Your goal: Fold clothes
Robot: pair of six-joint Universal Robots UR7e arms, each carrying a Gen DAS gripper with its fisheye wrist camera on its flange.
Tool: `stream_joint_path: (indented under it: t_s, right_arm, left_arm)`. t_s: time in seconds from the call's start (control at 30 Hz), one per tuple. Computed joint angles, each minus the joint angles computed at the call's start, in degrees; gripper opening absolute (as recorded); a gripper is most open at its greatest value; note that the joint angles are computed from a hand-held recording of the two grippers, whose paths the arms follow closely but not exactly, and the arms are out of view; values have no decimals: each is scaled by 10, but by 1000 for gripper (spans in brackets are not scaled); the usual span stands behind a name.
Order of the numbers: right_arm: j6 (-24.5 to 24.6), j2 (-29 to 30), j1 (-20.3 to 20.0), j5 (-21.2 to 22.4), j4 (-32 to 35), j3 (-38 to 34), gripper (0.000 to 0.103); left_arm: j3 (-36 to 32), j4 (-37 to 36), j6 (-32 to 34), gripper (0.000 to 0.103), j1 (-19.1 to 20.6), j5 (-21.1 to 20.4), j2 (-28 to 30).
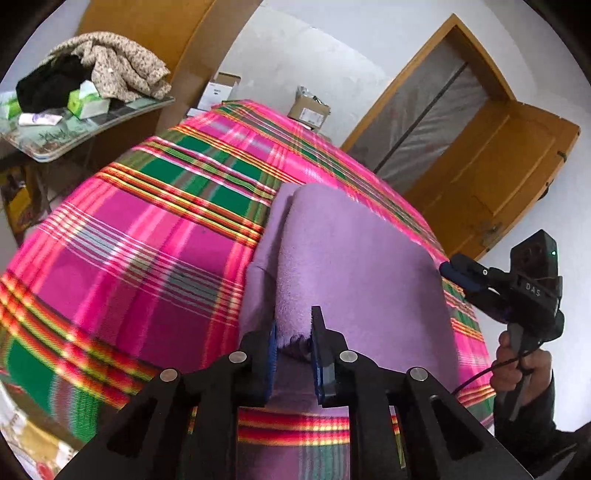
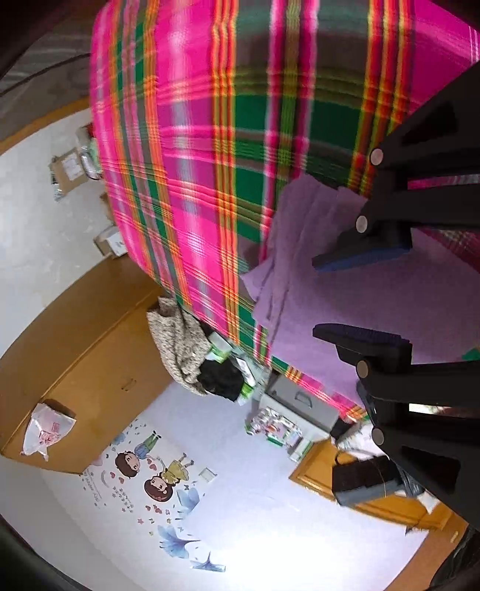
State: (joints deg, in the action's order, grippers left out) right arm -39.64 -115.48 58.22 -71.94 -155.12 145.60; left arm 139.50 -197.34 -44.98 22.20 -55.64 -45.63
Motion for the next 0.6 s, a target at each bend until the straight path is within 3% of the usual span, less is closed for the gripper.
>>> stream_joint_path:
  t_s: [0.13,0.27,0.47,0.6]
  right_arm:
    - [13,37,9,-43,-51,-3,13]
    - [5,35,7,-42,-62,0,12]
    - [-29,25,18,-55,-120,28,12]
    - [-63,41,19,-76,-173,46,12]
  left_arm:
    - [6,25,-4,18,-18,30,-21]
    - [-18,31,38,15,-34,56,-21]
    - [-91,49,126,18,-6,34,17]
    - [-109,94,108,19,14,29,37]
